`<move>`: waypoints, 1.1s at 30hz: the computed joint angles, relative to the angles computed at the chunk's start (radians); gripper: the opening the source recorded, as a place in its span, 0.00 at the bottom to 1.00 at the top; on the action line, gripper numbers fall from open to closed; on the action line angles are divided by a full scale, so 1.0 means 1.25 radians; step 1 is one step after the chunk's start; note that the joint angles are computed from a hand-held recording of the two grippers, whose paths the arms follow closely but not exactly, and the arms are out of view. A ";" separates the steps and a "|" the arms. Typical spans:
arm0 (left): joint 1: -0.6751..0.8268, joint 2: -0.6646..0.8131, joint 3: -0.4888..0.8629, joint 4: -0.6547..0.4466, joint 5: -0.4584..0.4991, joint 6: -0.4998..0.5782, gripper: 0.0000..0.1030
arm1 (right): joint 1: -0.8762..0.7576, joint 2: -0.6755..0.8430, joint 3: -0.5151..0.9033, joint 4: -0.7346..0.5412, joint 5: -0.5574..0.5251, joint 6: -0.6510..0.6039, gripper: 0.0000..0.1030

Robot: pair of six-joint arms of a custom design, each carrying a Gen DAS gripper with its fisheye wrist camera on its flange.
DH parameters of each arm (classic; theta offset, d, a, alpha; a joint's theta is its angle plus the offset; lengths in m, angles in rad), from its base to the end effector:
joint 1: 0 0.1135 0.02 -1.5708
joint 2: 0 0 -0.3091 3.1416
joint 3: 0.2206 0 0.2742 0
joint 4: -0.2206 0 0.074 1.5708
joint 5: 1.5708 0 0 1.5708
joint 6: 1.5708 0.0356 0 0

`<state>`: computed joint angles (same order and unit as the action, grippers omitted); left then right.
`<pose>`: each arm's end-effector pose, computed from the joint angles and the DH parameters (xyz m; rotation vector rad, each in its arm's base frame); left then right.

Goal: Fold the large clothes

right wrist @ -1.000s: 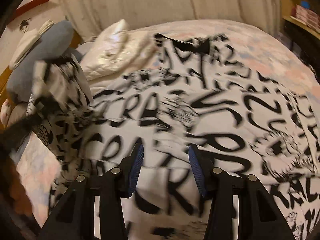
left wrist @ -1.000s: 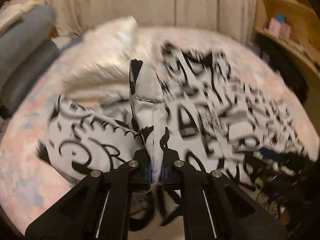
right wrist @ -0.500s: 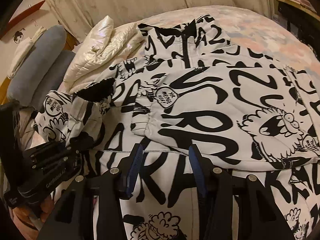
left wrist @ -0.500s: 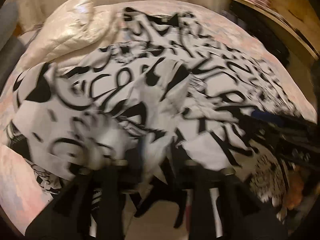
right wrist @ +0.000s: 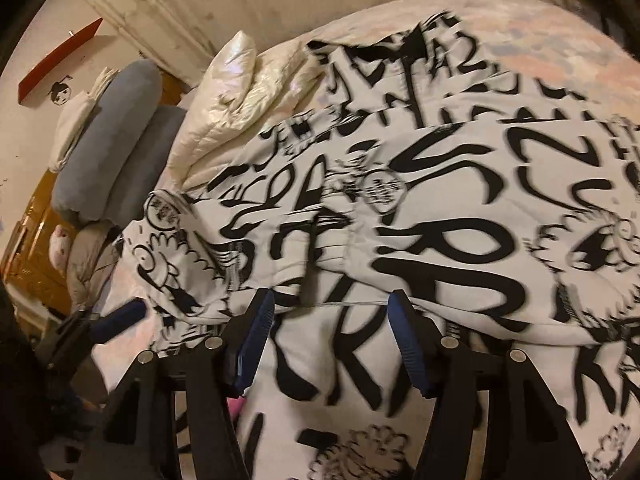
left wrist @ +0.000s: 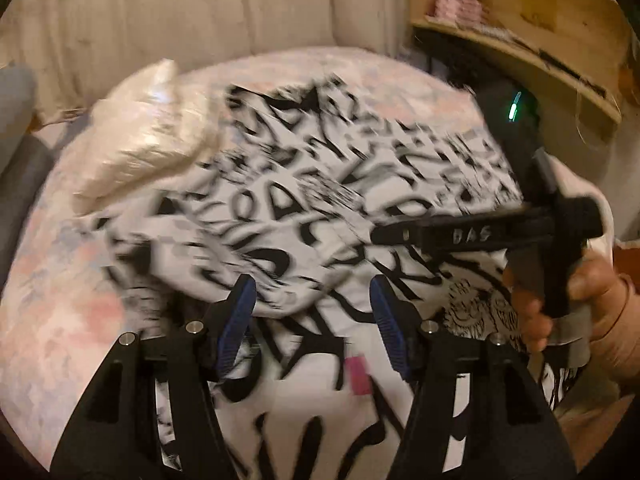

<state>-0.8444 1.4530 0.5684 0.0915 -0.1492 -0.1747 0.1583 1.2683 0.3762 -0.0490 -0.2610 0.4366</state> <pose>0.1874 -0.2030 0.1737 0.7117 2.2666 -0.3196 0.2024 0.0416 0.1504 0.2465 2.5476 0.5650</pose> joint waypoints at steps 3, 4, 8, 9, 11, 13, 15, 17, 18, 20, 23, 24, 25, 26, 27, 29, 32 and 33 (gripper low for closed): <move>0.069 -0.065 -0.027 -0.016 0.006 -0.033 0.55 | 0.029 0.109 0.046 0.042 -0.028 0.010 0.58; 0.092 -0.073 -0.033 -0.017 0.012 -0.041 0.55 | 0.040 0.151 0.065 0.053 -0.034 0.015 0.58; 0.220 -0.056 -0.052 -0.018 0.070 -0.093 0.55 | 0.064 0.320 0.141 0.087 -0.090 0.046 0.58; 0.258 -0.044 -0.054 -0.017 0.097 -0.107 0.55 | 0.073 0.351 0.153 0.099 -0.097 0.053 0.58; 0.324 -0.023 -0.061 -0.008 0.145 -0.125 0.55 | 0.103 0.367 0.171 0.106 -0.073 0.045 0.37; 0.361 0.005 -0.069 0.015 0.164 -0.132 0.55 | 0.129 0.351 0.181 0.096 -0.062 0.027 0.18; 0.389 0.023 -0.077 0.031 0.169 -0.123 0.55 | 0.169 0.281 0.185 0.077 0.023 0.005 0.13; 0.396 0.046 -0.079 0.047 0.168 -0.115 0.55 | 0.196 0.207 0.195 0.051 0.100 -0.019 0.11; 0.398 0.062 -0.079 0.054 0.168 -0.112 0.55 | 0.203 0.161 0.201 0.037 0.133 -0.030 0.09; 0.392 0.099 -0.076 0.068 0.164 -0.111 0.55 | 0.212 0.098 0.219 0.012 0.195 -0.052 0.07; 0.360 0.151 -0.070 0.086 0.122 -0.119 0.55 | 0.192 0.025 0.250 -0.027 0.250 -0.082 0.07; 0.346 0.170 -0.066 0.090 0.101 -0.119 0.55 | 0.179 0.014 0.262 -0.036 0.260 -0.093 0.06; 0.331 0.191 -0.059 0.089 0.076 -0.122 0.55 | 0.172 0.005 0.270 -0.044 0.276 -0.101 0.06; 0.313 0.207 -0.046 0.079 0.053 -0.131 0.55 | 0.158 0.003 0.281 -0.051 0.286 -0.112 0.06; 0.301 0.226 -0.037 0.076 0.028 -0.133 0.55 | 0.140 -0.014 0.282 -0.062 0.294 -0.124 0.06; 0.280 0.249 -0.027 0.074 -0.022 -0.139 0.55 | 0.101 -0.036 0.278 -0.076 0.291 -0.142 0.05; 0.267 0.254 -0.026 0.075 -0.064 -0.151 0.49 | 0.030 -0.091 0.250 -0.107 0.266 -0.163 0.05; 0.267 0.250 -0.029 0.078 -0.068 -0.155 0.46 | 0.005 -0.107 0.237 -0.116 0.259 -0.169 0.05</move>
